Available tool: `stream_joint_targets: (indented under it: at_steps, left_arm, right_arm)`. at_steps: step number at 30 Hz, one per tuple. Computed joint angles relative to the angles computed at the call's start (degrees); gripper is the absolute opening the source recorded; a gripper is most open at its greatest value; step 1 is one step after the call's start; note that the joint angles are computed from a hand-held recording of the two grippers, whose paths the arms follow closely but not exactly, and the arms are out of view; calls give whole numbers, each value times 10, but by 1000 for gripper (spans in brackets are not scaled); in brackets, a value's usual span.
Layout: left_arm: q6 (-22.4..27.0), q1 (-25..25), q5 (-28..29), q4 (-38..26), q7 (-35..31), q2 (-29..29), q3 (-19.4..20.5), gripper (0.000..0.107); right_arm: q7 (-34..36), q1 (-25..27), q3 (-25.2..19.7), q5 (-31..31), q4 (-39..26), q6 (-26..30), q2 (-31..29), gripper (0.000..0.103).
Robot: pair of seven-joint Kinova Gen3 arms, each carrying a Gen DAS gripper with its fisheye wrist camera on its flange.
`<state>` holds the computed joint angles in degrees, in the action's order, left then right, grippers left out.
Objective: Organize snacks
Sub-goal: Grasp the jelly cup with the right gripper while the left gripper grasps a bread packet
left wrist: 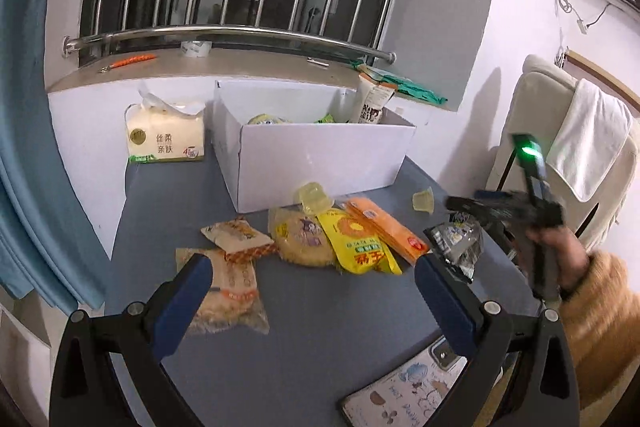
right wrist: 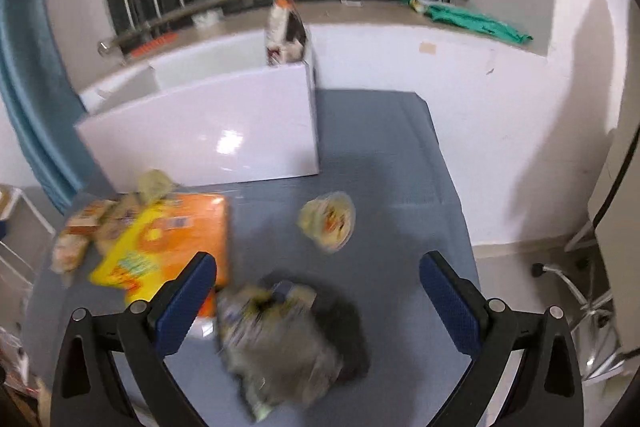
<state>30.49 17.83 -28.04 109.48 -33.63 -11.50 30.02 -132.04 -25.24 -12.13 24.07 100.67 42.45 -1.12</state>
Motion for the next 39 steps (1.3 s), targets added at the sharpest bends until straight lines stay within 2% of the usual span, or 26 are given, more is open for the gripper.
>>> stream_joint_targets:
  at_steps: [7,13,14,15,16,18,21,27,32,37,39]
  left_arm:
    - [3,2,21,20,2,-12,-5,103]
    - [4,-8,34,29,2,-16,-5,103]
    - [0,-9,38,31,0,-16,-8,103]
    - [-4,-8,44,32,-3,-15,-12,103]
    - [-8,-7,49,33,-9,-14,-16,103]
    - [-4,-13,45,33,-6,-13,-9,103]
    - [1,-18,38,34,-2,-11,-5,103]
    - [0,-17,38,32,-12,4,-21,103]
    - [10,10,50,4,-72,51,-68,103]
    - [46,36,58,-51,-108,113,-110,103]
    - [61,51,59,-76,-106,135,-131,103]
  right_arm:
    - [86,-6,32,-27,-91,44,98,103]
    - [130,-13,52,-58,-122,68,127,101]
    - [135,-15,54,-59,-126,74,132,98]
    - [142,-18,59,-64,-129,78,134,79]
    - [158,-11,53,-76,-137,86,141,54]
    - [170,-12,56,-80,-137,86,144,50]
    - [199,-1,52,-105,-114,57,126,50]
    - [173,-7,42,-111,-46,5,51,50]
    - [151,-3,15,-115,21,-42,-41,50]
    - [124,19,-28,-120,53,-70,-102,50]
    - [130,21,-29,-135,63,-85,-114,50]
